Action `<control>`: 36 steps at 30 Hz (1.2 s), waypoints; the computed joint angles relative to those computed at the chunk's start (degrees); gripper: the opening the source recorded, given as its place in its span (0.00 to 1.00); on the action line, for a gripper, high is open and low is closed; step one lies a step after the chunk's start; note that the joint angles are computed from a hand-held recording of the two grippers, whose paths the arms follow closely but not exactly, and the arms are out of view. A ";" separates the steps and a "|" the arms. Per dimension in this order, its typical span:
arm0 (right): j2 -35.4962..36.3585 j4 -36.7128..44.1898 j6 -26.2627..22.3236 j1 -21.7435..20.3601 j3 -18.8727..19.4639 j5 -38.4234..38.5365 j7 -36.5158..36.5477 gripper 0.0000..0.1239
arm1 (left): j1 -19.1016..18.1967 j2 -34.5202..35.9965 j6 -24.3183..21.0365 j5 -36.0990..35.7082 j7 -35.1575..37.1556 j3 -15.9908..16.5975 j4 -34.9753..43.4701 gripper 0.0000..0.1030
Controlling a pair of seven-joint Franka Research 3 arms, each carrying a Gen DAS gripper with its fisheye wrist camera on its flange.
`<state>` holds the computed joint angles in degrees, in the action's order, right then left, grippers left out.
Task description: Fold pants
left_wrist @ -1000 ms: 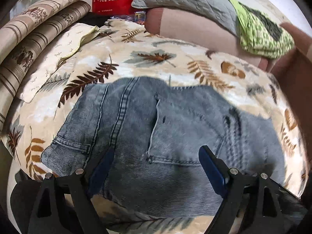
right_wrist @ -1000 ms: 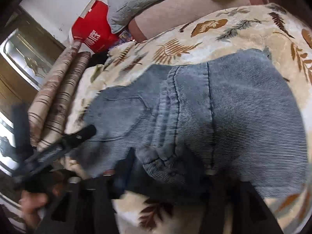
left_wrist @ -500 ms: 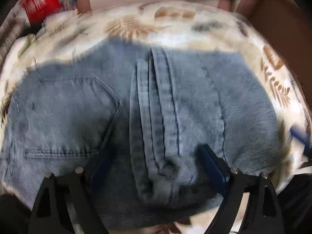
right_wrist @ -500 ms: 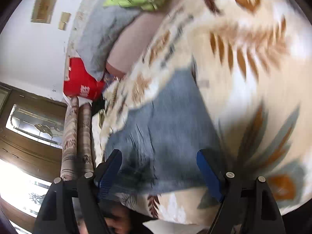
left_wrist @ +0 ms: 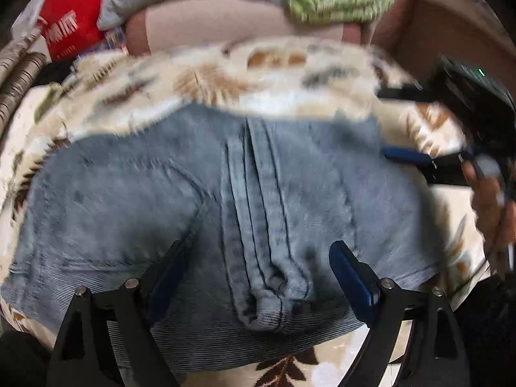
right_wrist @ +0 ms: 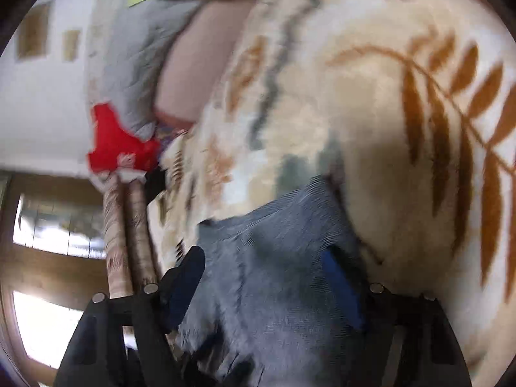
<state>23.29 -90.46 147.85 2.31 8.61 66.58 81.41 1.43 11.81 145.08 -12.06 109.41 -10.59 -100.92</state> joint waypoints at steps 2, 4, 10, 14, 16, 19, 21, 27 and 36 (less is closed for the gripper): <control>-4.44 -4.14 0.60 -0.05 0.46 1.11 -2.97 0.63 | 0.73 -0.95 2.25 -2.96 2.29 -0.66 -0.56 0.87; -9.65 -9.73 0.36 0.23 0.37 4.82 -6.55 0.63 | 0.78 -1.00 2.74 -4.00 2.55 -0.63 0.22 0.87; -15.42 -22.37 0.41 5.08 -2.16 16.46 -12.65 0.65 | 0.81 0.15 0.26 -3.28 -1.03 0.19 2.80 0.87; -17.02 -24.00 1.46 6.11 -3.31 21.53 -13.94 0.63 | 0.71 -0.48 1.28 -3.86 -0.83 -0.29 2.86 0.87; -18.44 -24.33 3.11 7.19 -3.85 20.53 -15.31 0.63 | 0.52 0.04 1.22 -4.63 -0.41 -0.70 3.60 0.87; -17.72 -24.54 2.21 7.98 -4.76 15.73 -12.07 0.64 | -1.68 2.54 -1.45 1.92 -3.78 0.33 5.16 0.87; -16.91 -24.68 -0.55 6.51 -4.25 17.16 -11.25 0.64 | -4.19 5.00 -5.67 11.81 -8.63 2.13 6.47 0.87; -15.59 -17.41 -0.56 6.61 -5.90 10.74 -9.79 0.65 | -1.65 3.96 -0.97 9.26 -5.94 0.03 2.26 0.89; -3.26 -5.43 -0.46 4.08 -3.11 -0.68 1.42 0.64 | 4.53 -0.62 2.07 -10.23 3.99 -1.96 -0.89 0.88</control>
